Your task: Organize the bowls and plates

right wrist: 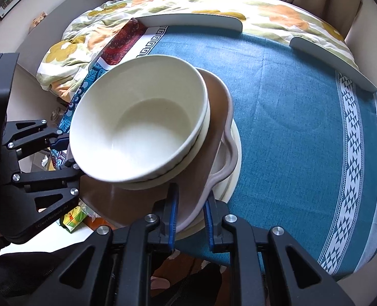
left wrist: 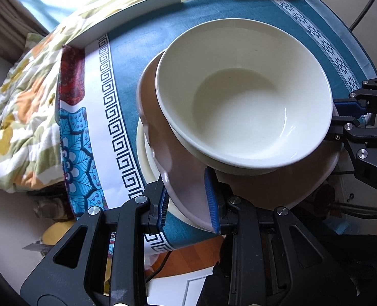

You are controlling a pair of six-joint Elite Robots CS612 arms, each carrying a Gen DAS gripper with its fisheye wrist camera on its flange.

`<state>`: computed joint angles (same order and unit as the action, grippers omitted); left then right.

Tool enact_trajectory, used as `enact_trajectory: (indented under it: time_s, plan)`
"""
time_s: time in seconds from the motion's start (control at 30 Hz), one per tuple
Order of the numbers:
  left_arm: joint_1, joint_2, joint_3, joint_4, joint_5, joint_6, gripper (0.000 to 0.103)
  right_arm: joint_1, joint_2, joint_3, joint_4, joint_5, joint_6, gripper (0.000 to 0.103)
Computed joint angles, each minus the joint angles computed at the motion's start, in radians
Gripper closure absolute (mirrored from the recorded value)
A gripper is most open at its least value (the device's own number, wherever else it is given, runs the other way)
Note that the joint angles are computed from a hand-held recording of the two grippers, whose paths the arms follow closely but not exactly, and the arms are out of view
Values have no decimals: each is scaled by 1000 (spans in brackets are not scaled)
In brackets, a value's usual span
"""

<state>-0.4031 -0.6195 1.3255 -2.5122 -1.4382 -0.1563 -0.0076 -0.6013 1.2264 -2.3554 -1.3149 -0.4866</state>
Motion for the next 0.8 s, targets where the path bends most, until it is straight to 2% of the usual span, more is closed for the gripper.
enact_trajectory:
  time_s: [0.23,0.43,0.53,0.57,0.6,0.67,0.7,0.73,0.8]
  plan:
    - [-3,-29,31,-26,20,1,79,2,-17,12,-18,-30,50,86]
    - [-13,-86,102,-124,71,-57,79,-11,-61,73,-102,12,98,85]
    - [-27,-120,159,-221,99,-99,79,-18,-95,124,-174,33,80,69]
    - [-31,-132,177,-251,102,-113,79,-22,-108,144,-204,47,75,56]
    - [-37,-146,196,-277,113,-135,78,-28,-123,167,-240,63,72,51]
    - [-52,-173,235,-324,145,-178,74,-38,-151,208,-300,84,68,51]
    - [-61,-187,255,-347,162,-198,58,-45,-170,236,-342,95,66,51]
    - [-71,-203,278,-383,187,-216,30,-50,-186,258,-372,103,65,51]
    - [-99,-232,328,-465,273,-233,7,-64,-220,307,-432,127,68,47]
